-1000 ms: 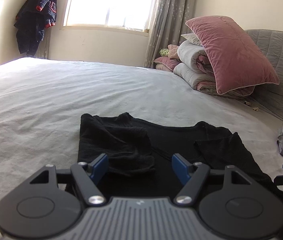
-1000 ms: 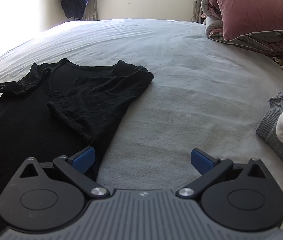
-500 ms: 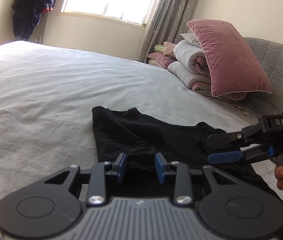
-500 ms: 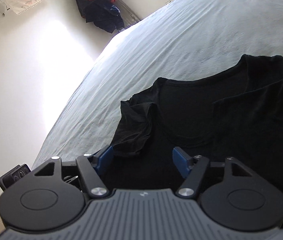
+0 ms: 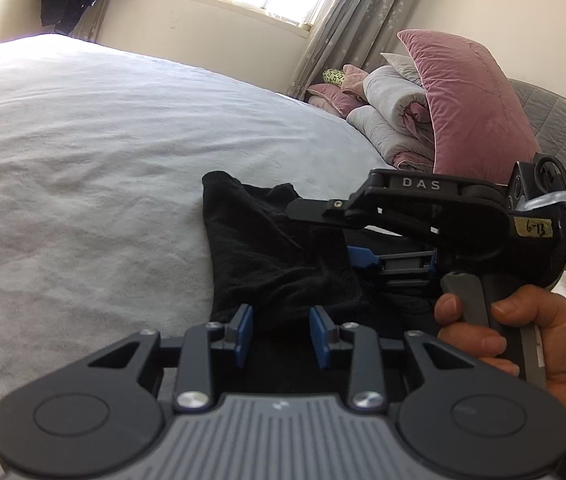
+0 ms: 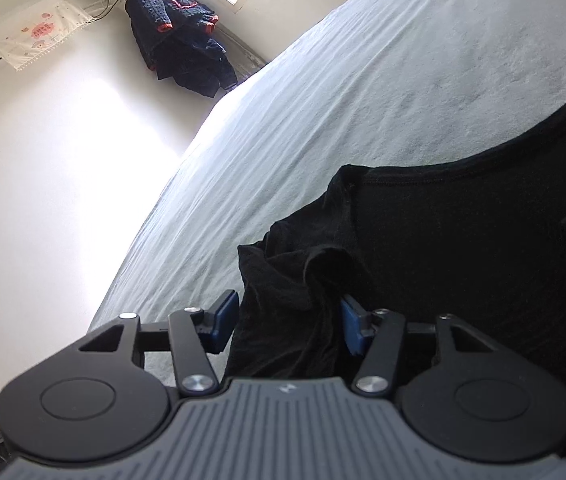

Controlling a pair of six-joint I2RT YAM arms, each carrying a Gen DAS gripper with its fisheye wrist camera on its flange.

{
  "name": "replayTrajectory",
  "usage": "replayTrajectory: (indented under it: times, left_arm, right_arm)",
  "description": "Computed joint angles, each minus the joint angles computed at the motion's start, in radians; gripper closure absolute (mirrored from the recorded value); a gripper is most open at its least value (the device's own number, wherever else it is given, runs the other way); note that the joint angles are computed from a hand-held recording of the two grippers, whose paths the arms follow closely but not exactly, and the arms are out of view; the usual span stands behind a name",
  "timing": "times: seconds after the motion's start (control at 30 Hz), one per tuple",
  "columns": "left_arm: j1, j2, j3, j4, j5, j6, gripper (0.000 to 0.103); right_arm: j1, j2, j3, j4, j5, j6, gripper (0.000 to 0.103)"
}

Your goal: Fold clothes

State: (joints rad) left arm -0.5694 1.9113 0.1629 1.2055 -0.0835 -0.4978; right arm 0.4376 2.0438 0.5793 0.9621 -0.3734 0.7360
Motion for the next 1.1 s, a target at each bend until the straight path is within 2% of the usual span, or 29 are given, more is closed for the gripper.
replayTrajectory:
  times: [0.03,0.07,0.1,0.13,0.2,0.3,0.47,0.6,0.67,0.77,0.83,0.87,0.9,0.93,1.0,1.07,1.1]
  left_arm:
    - [0.002,0.001,-0.002,0.004,0.004,0.000,0.071]
    - [0.006,0.002,-0.006,0.012,0.008,0.000,0.071]
    - [0.009,0.002,-0.010,0.020,0.012,0.000,0.071]
    - [0.012,-0.001,-0.016,0.027,0.012,-0.001,0.072]
    - [0.018,-0.009,-0.029,0.045,0.011,-0.003,0.072]
    - [0.031,0.013,-0.060,0.144,0.020,-0.013,0.072]
    - [0.043,0.058,-0.082,0.259,0.026,-0.029,0.072]
    - [0.032,0.056,-0.061,0.221,0.017,-0.030,0.072]
    - [0.027,0.046,-0.048,0.180,0.010,-0.028,0.072]
    - [0.017,0.000,-0.015,0.035,-0.035,-0.026,0.072]
    - [0.012,-0.023,0.009,-0.061,-0.069,-0.028,0.076]
    - [0.012,-0.028,0.008,-0.067,-0.077,-0.028,0.077]
    - [0.011,-0.032,0.008,-0.072,-0.086,-0.028,0.079]
    - [0.008,-0.039,0.009,-0.085,-0.101,-0.027,0.080]
    - [0.003,-0.071,0.013,-0.144,-0.147,-0.035,0.091]
    - [0.016,-0.100,0.005,-0.174,-0.157,-0.051,0.092]
    - [0.038,-0.115,-0.016,-0.152,-0.116,-0.040,0.092]
  right_arm:
    - [0.009,0.010,0.010,0.004,0.022,0.007,0.059]
    - [0.020,0.017,0.014,0.015,0.051,0.015,0.071]
    - [0.032,0.012,0.003,0.031,0.087,0.016,0.091]
    - [0.044,0.005,-0.008,0.047,0.125,0.016,0.094]
    - [0.068,-0.013,-0.034,0.078,0.198,0.003,0.094]
    - [0.104,-0.051,-0.078,0.122,0.302,-0.039,0.094]
    - [0.126,-0.071,-0.098,0.137,0.415,-0.058,0.094]
    - [0.129,-0.025,-0.049,0.098,0.504,-0.097,0.094]
    - [0.116,-0.029,-0.039,0.039,0.489,-0.097,0.094]
    - [0.097,-0.042,-0.029,-0.048,0.462,-0.098,0.087]
    - [0.084,-0.065,-0.036,-0.088,0.436,-0.098,0.086]
    - [0.077,-0.082,-0.051,-0.085,0.424,-0.098,0.077]
    - [0.075,-0.106,-0.079,-0.067,0.425,-0.104,0.058]
    - [0.074,-0.131,-0.108,-0.050,0.428,-0.109,0.052]
    - [0.089,-0.172,-0.148,-0.028,0.443,-0.146,0.051]
    - [0.103,-0.198,-0.174,-0.023,0.441,-0.177,0.051]
    - [0.113,-0.214,-0.190,-0.020,0.439,-0.190,0.051]
